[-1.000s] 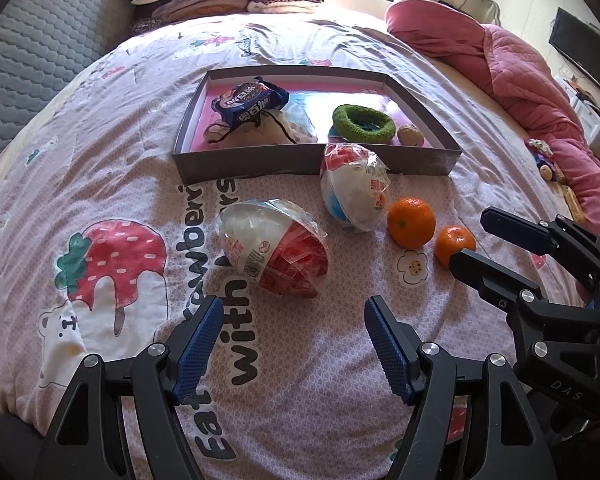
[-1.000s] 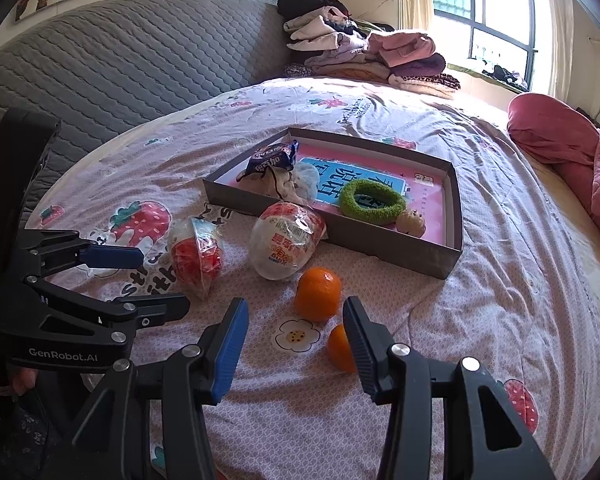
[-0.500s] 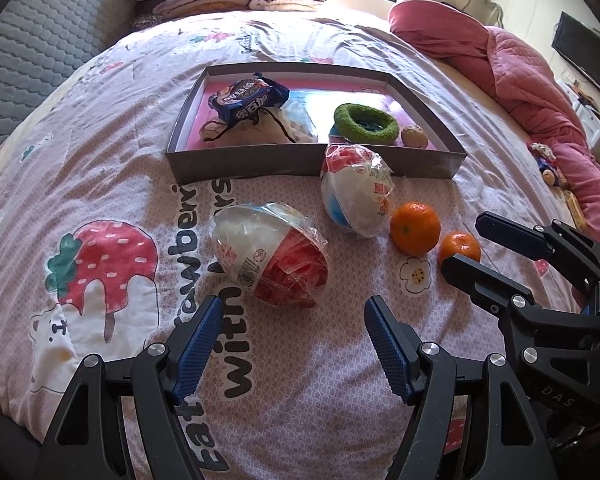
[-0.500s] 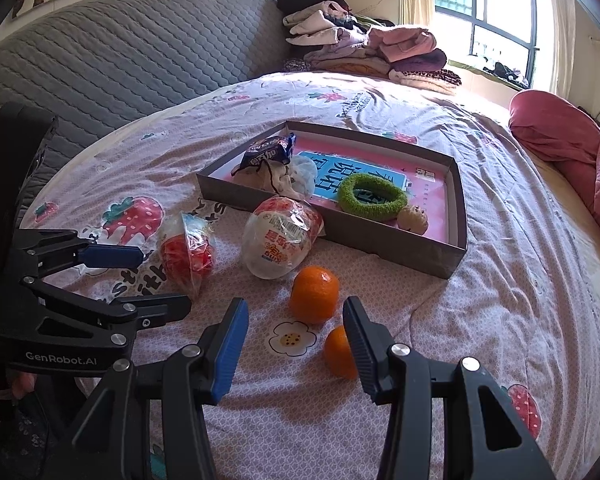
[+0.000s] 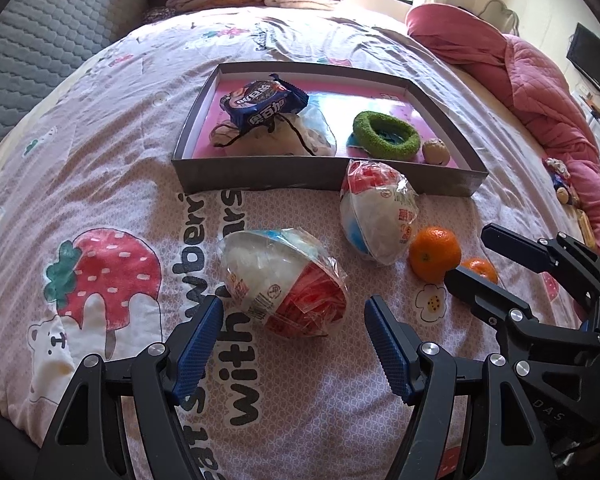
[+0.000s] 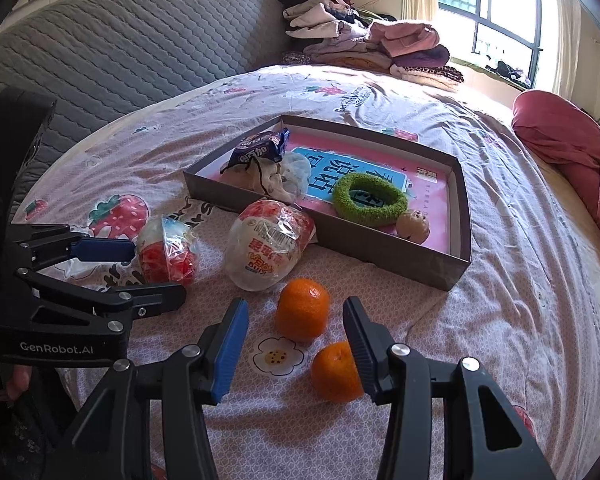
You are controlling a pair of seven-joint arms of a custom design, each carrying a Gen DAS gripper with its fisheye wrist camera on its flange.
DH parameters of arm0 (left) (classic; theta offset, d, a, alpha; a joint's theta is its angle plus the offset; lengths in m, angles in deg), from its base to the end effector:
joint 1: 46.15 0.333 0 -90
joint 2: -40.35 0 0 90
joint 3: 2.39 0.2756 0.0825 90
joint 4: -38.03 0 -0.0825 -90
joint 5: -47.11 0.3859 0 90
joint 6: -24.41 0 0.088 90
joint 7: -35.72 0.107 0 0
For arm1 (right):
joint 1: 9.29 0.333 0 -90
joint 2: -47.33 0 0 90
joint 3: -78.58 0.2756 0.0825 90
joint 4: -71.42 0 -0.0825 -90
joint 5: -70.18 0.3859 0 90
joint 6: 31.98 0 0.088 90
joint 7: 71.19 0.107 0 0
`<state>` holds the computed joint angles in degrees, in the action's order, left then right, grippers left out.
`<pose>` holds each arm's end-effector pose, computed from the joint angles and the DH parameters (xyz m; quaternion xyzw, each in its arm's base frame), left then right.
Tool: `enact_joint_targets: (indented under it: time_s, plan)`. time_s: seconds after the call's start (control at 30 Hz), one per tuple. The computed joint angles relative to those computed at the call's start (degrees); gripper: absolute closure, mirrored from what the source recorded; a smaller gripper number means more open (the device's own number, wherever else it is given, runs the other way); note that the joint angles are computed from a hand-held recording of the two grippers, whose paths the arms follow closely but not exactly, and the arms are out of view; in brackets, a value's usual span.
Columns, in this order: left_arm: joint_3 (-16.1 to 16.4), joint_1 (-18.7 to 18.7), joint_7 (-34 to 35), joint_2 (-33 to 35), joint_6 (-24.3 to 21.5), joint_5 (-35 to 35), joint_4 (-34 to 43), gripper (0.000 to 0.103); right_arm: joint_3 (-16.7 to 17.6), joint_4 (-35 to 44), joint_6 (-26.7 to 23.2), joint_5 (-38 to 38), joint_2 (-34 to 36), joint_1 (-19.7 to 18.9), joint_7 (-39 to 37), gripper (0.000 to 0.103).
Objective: Organize objects
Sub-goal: 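Close left tool on wrapped egg toy while right tool closes around an orange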
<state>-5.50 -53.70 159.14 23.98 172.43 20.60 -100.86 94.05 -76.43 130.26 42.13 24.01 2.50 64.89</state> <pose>0.4886 -0.0841 0.4224 -0.5202 0.8118 -0.2477 0.0947 0.4023 0.2342 0.4230 -0.6958 0.6254 -0.2355 0.2633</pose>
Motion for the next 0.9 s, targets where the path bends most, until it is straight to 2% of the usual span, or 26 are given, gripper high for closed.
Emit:
enact_joint_targets:
  time_s: [0.43, 0.7, 0.9]
  plan:
    - [-1.78, 1.17, -4.79, 4.98, 1.92, 3.90, 3.24, 0.029, -2.57, 4.18, -2.16, 1.44, 6.13, 2.14, -3.92, 0.054]
    - [-2.62, 1.91, -8.27, 7.74, 3.63, 6.84, 4.53, 0.029, -3.30, 5.71, -2.83, -0.32, 8.41, 2.63, -3.88, 0.054]
    - [-2.56, 2.26, -8.34, 8.93, 4.49, 6.69, 5.20, 0.029, -3.36, 6.83, -3.54, -2.86, 9.47, 2.57, -3.18, 0.067]
